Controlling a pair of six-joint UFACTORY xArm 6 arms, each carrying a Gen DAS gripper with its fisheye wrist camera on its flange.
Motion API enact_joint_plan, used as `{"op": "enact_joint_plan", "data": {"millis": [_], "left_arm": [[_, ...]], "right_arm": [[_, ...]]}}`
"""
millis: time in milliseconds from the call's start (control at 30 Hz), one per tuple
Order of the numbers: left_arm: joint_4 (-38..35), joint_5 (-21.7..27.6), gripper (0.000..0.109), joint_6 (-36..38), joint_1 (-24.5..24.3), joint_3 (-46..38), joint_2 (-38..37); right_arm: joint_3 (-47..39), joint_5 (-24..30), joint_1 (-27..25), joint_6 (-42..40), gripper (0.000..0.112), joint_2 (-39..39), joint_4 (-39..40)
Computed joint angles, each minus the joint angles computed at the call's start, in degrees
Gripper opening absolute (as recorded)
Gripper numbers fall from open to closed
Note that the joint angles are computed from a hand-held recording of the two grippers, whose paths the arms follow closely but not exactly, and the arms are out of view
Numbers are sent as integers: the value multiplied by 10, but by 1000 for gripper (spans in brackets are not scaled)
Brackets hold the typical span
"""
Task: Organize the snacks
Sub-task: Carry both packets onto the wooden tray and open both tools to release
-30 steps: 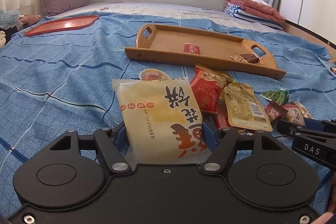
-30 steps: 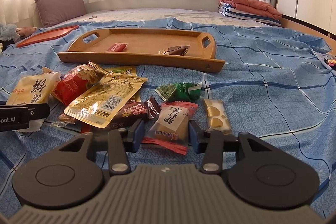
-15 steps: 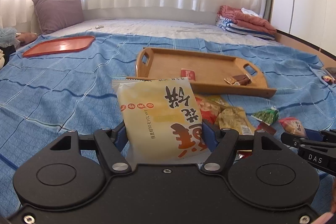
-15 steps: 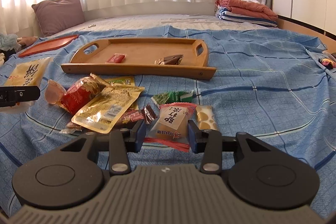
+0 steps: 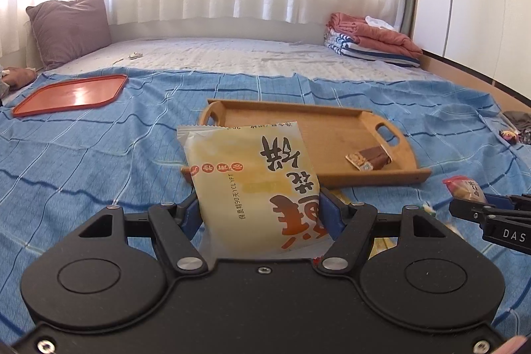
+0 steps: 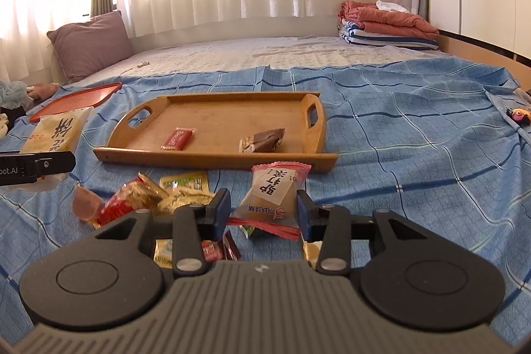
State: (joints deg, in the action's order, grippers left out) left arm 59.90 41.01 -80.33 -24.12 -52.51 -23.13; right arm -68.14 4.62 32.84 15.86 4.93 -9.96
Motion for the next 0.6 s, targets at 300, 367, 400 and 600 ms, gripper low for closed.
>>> {"op": "enact_joint_plan", "data": {"millis": [300,367,400,600], "left_arm": [[-120,-108,68,140,94,-82,87],[-209,-134,68,228,116,-105,117],[-251,-137,68,268,124,-120,134],[-327,-115,68,347,163,-210,225]], "right_arm": [[-171,83,7,-178,47,96,184],[-229,124,6,-186,47,130,183],[-257,143,5,-188,47,147,183],[-440,240,6,-215,47,268,229]]}}
